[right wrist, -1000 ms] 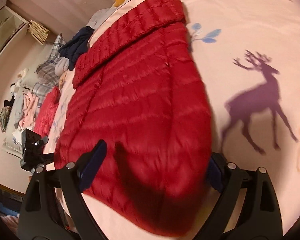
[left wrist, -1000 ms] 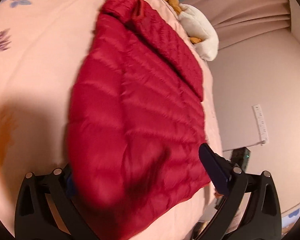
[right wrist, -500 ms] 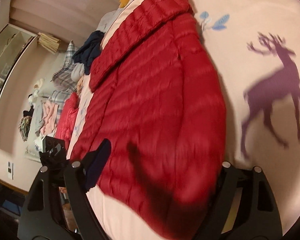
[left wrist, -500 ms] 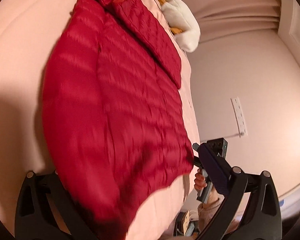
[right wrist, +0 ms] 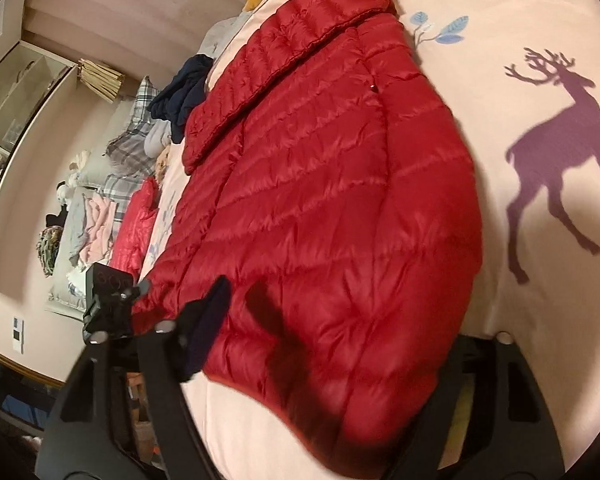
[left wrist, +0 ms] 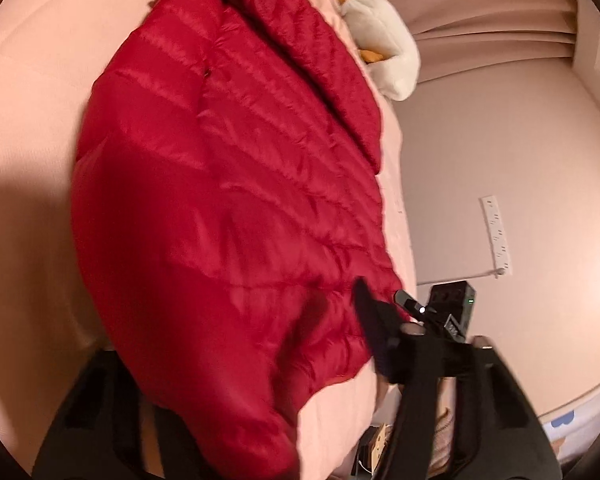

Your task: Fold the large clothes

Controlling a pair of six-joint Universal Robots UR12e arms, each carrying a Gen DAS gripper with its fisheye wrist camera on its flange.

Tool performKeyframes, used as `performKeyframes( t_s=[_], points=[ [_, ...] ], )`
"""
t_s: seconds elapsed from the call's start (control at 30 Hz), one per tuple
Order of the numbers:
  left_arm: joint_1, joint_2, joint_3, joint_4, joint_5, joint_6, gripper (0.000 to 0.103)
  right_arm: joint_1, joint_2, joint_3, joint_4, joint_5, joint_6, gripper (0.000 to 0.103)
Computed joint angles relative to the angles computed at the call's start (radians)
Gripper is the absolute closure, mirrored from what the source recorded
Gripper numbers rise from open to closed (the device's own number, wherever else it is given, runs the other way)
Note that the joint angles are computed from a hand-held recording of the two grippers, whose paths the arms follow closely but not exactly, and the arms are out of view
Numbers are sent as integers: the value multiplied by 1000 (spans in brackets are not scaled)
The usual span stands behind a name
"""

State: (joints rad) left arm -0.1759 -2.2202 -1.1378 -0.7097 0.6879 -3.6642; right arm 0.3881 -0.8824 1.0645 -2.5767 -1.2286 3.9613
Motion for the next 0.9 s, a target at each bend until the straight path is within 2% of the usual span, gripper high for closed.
performKeyframes(
  t_s=[0.13, 0.23, 0.37, 0.53, 0.9],
  points=[
    [7, 16, -26, 24, 23, -34, 80, 7, -2, -2, 8, -34, -22, 74],
    [10, 36, -45, 60, 46, -17, 88, 14, -12, 6, -10, -73, -42, 85],
    [6, 56, -39, 86, 78, 38, 90, 25, -22, 5, -69, -111, -82, 89],
    [5, 78, -40, 141, 82, 75, 91, 30, -38, 10, -144, -129, -113, 90],
    [7, 132, -44, 199, 72, 156, 91, 34, -91, 43, -247, -113, -204, 90]
  ],
)
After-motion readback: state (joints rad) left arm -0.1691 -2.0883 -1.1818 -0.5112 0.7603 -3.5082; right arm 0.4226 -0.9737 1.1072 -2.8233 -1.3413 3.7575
